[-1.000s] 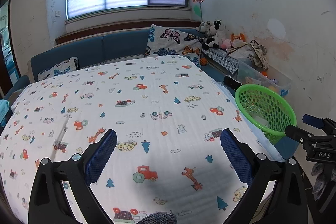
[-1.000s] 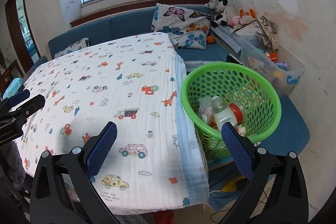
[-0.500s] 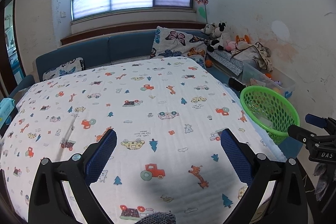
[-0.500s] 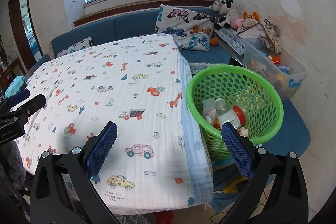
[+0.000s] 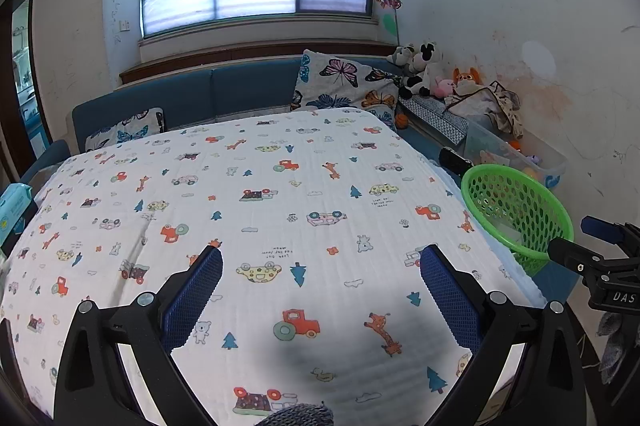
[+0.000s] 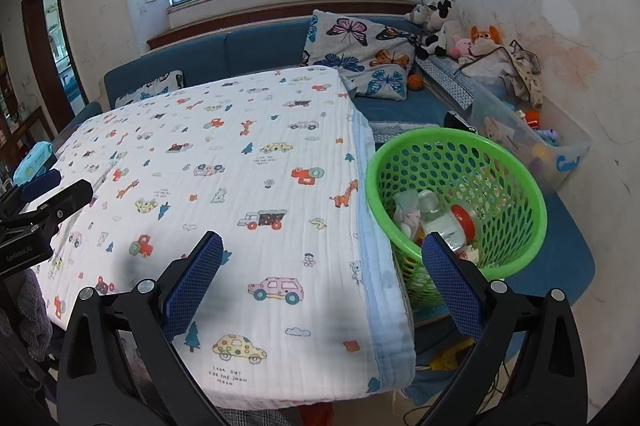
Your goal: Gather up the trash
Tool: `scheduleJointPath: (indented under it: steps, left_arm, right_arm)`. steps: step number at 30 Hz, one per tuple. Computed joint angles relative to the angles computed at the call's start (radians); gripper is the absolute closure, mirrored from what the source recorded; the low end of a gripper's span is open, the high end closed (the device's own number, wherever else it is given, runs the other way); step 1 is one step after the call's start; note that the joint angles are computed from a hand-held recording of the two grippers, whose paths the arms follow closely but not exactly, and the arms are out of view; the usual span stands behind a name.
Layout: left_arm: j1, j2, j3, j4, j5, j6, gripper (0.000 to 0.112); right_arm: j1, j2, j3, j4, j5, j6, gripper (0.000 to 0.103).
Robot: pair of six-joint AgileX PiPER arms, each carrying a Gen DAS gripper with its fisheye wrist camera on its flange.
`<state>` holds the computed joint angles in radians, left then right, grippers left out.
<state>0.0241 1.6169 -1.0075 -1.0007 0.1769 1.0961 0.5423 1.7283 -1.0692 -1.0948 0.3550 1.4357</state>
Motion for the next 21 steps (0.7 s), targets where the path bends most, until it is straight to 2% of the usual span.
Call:
scheduleJointPath:
  steps: [21]
  left_arm:
    - [0.002,-0.006,0.003,0.029,0.003,-0.031,0.016]
  right_arm:
    - [0.007,0.006,-0.008,0.004,0.003,-0.002,0.004]
